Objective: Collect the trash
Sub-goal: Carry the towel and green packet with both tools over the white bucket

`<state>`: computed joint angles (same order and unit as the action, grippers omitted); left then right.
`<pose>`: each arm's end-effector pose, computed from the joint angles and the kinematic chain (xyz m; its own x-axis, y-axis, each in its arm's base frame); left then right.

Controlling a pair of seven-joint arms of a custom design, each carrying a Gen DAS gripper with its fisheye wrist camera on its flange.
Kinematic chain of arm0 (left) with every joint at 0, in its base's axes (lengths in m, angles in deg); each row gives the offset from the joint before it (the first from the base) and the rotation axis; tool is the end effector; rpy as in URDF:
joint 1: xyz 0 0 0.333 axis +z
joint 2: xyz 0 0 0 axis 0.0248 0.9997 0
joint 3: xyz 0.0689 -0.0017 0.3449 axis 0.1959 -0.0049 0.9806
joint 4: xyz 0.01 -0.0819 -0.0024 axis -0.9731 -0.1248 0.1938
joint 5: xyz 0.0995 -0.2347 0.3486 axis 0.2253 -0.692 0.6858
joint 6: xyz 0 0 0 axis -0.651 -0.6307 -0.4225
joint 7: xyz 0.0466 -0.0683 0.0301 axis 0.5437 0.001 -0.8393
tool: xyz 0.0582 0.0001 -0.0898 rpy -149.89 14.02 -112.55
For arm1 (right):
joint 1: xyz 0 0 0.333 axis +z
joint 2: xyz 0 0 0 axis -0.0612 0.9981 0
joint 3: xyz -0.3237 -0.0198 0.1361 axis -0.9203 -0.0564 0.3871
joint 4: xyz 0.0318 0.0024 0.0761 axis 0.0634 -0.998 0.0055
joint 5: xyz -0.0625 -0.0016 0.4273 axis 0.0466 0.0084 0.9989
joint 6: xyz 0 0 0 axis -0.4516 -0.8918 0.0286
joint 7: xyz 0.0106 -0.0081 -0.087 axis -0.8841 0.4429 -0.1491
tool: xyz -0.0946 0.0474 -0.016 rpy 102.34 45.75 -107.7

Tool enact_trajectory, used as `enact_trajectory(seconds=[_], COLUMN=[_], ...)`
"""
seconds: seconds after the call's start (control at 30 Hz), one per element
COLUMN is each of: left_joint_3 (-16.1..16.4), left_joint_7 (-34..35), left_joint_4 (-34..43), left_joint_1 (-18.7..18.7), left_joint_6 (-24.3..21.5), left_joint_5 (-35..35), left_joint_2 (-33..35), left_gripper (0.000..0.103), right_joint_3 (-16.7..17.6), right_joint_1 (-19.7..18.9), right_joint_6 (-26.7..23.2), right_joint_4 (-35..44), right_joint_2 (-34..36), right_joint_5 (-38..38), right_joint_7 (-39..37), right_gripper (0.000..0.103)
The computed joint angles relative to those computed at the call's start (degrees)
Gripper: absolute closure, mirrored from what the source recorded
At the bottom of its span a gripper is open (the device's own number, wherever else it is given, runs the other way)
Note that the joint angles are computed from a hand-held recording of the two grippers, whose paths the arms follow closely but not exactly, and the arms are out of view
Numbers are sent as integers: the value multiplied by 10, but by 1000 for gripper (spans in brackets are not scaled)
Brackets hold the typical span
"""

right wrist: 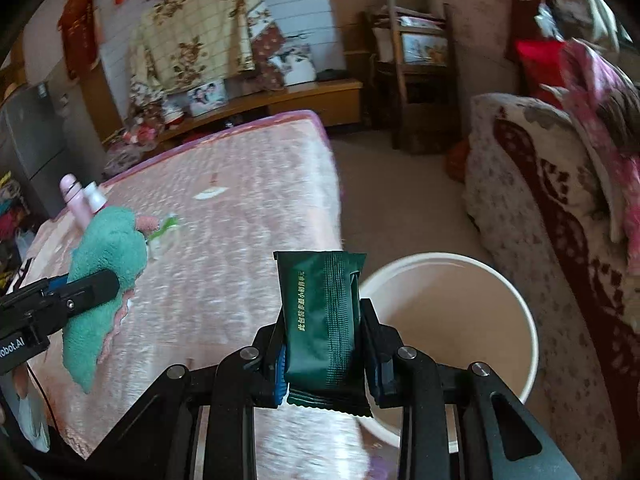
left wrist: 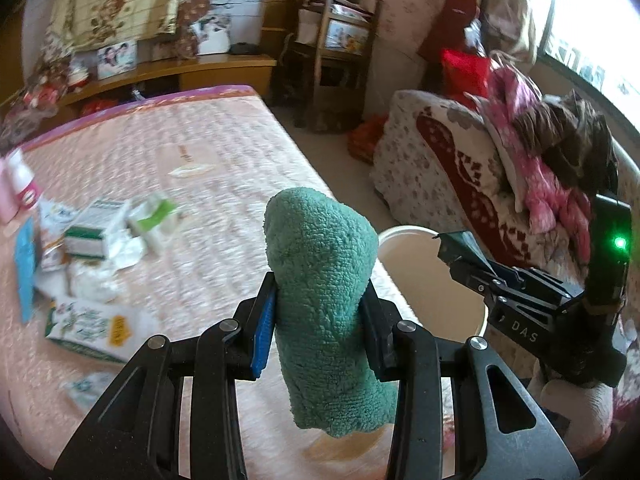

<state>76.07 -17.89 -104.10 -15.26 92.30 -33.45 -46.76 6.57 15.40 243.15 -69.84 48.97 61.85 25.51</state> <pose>0.3869 -0.1735 0.5586 0.0504 -0.9828 0.1775 -0.7146 -0.1597 -0.6810 0.4662 0.1981 0.5151 0.4281 -0.8896 -0.1593 -0.6965 -0.2124 -0.6854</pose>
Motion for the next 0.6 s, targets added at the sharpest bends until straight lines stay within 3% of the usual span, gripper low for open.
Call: enact_trajectory(seconds=[0.33, 0.6], left_joint_3=[-39, -38], left_joint_7=[0, 10], left_joint_4=[76, 111], left_joint_1=[3, -6], left_joint_6=[12, 23], left_joint_5=[29, 12], left_joint_2=[107, 164], left_gripper=[67, 67], right_joint_3=[-17, -26], right_joint_1=[-46, -69], right_joint_6=[-10, -14], right_joint_4=[-3, 3], right_joint_2=[10, 35], right_joint_5=[-20, -31], right_joint_7=[24, 44], right_gripper=[74, 74])
